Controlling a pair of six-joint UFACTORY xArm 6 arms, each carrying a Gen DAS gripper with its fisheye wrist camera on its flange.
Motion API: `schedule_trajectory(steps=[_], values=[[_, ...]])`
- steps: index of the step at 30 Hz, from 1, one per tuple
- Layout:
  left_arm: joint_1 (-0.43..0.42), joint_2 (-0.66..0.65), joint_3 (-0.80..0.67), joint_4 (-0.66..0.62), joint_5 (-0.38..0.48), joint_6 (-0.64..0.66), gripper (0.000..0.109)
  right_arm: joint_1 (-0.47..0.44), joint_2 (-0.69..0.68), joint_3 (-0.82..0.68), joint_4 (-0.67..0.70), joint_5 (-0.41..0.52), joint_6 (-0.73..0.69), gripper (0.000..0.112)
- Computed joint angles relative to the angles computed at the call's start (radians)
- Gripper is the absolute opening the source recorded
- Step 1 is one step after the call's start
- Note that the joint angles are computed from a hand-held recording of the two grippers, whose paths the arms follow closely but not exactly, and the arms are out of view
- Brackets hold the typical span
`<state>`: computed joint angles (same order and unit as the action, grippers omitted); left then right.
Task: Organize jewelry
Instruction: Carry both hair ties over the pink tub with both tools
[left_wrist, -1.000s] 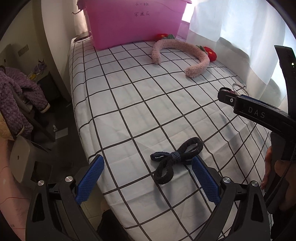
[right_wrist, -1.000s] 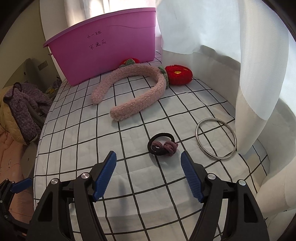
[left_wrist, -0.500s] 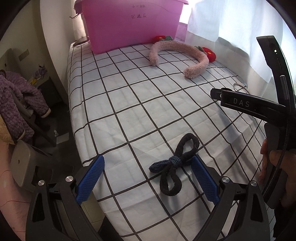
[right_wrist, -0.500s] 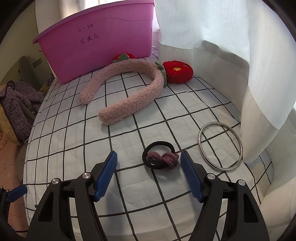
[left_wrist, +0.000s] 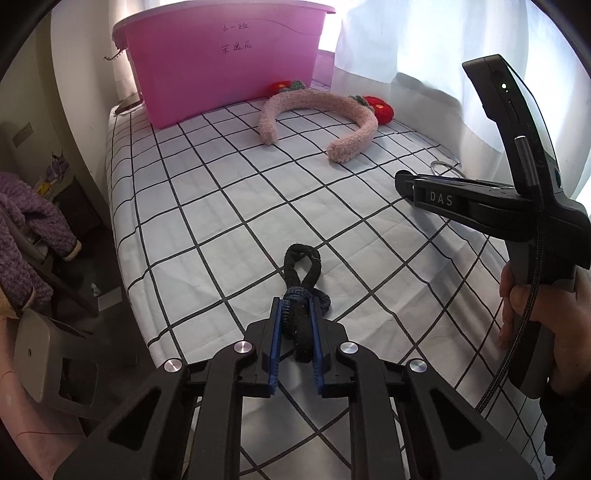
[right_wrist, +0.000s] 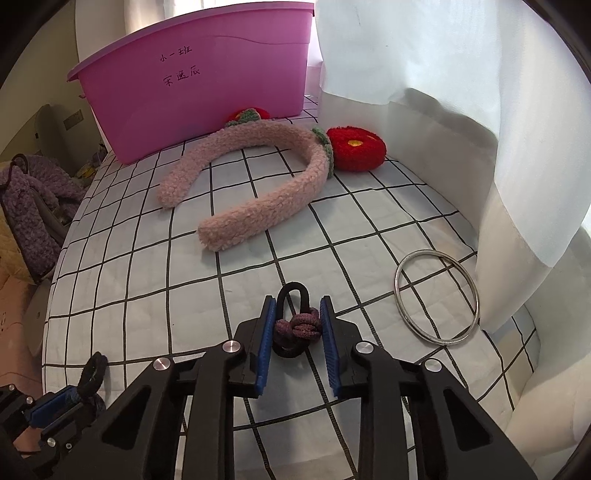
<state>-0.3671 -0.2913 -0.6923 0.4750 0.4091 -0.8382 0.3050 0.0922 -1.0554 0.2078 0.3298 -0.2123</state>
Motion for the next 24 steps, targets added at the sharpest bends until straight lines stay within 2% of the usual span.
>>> schedule_trajectory(steps=[6, 9, 17, 24], values=[[0.032, -0.043, 0.025, -0.02, -0.044, 0.016, 0.013, 0.0, -0.033, 0.03, 0.123, 0.006, -0.068, 0.022], [0.043, -0.066, 0.024, -0.022, -0.037, 0.028, 0.013, 0.005, -0.067, 0.058, 0.158, 0.006, -0.09, 0.022], [0.075, -0.147, 0.005, -0.102, 0.027, 0.129, 0.013, 0.015, -0.199, 0.125, 0.246, 0.046, -0.125, 0.022], [0.115, -0.218, -0.063, -0.14, 0.111, 0.218, 0.013, 0.027, -0.311, 0.118, 0.297, 0.106, -0.145, 0.022]])
